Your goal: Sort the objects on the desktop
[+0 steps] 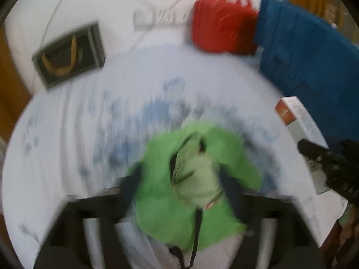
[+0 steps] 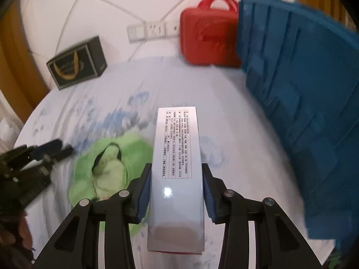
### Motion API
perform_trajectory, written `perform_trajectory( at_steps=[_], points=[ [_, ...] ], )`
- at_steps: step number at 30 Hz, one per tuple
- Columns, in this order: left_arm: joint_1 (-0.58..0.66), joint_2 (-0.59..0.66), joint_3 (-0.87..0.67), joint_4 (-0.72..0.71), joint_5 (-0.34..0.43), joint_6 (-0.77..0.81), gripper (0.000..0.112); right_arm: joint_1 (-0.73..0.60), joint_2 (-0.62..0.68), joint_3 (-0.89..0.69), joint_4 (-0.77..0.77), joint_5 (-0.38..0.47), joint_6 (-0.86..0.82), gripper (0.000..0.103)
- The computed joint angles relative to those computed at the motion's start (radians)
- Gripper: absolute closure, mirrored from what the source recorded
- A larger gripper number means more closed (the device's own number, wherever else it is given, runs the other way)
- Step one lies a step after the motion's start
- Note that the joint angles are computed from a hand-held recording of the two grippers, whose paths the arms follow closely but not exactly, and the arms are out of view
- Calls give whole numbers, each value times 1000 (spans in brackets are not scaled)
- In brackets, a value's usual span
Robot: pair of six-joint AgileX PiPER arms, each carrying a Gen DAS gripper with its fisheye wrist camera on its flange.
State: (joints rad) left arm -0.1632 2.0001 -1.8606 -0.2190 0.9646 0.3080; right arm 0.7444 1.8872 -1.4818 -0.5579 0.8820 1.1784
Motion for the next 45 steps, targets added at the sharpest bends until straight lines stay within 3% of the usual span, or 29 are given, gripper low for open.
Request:
perform_trajectory(
  at_steps=[3, 7, 9, 10, 13, 14, 15, 16, 17, 18, 23, 24, 30, 34, 36, 37, 38, 39, 42, 45],
  points=[
    [17, 30, 67, -45, -24, -6, 31, -19, 40, 40, 40, -66, -14, 63],
    [-42, 120, 68, 157, -78, -191, 30, -45, 74, 79, 73, -129, -35, 63],
    [-44, 107, 121, 155, -150, -204, 13, -53, 88, 93, 73, -146, -46, 63],
    [-58, 101, 147, 182, -187, -220, 11, -58, 93, 100, 69, -152, -50, 63],
    [-57, 108, 131, 172, -163, -232, 13, -73, 108, 116, 80, -186, -65, 63],
    [-55, 100, 136, 167, -162, -229, 27, -79, 113, 120, 93, -199, -80, 63],
    [-54, 81, 158, 162, -177, -220, 56, -84, 116, 123, 105, -209, -95, 63],
    [-58, 60, 176, 157, -184, -208, 74, -85, 118, 123, 112, -218, -106, 63],
    [-59, 42, 189, 133, -178, -188, 90, -82, 117, 123, 110, -221, -107, 63],
    [-60, 25, 207, 120, -184, -189, 99, -79, 113, 127, 106, -226, -106, 63],
    [-50, -56, 262, 104, -252, -200, 102, -54, 76, 109, 79, -207, -111, 63],
    [-48, -75, 257, 94, -252, -188, 109, -53, 71, 106, 74, -203, -109, 63],
    [-20, -108, 188, 51, -216, -126, 110, -27, 25, 74, 39, -165, -93, 63],
    [5, -94, 171, -9, -139, -88, 105, -16, 16, 62, 34, -137, -100, 63],
    [-16, -91, 183, 59, -109, -139, 74, -11, 5, 94, 29, -132, -80, 63],
    [-23, -106, 221, 57, -121, -131, 63, -12, -6, 119, 33, -136, -77, 63],
    [-33, -131, 271, 31, -142, -107, 43, -13, -14, 140, 35, -141, -73, 63],
    [-47, -152, 311, 14, -158, -91, 31, -18, -27, 174, 38, -155, -72, 63],
    [-115, -196, 394, 42, -222, -124, 30, -51, -49, 253, 60, -215, -113, 63],
    [-212, -179, 401, 205, -246, -304, 30, -110, -56, 320, 124, -290, -233, 63]
  ],
)
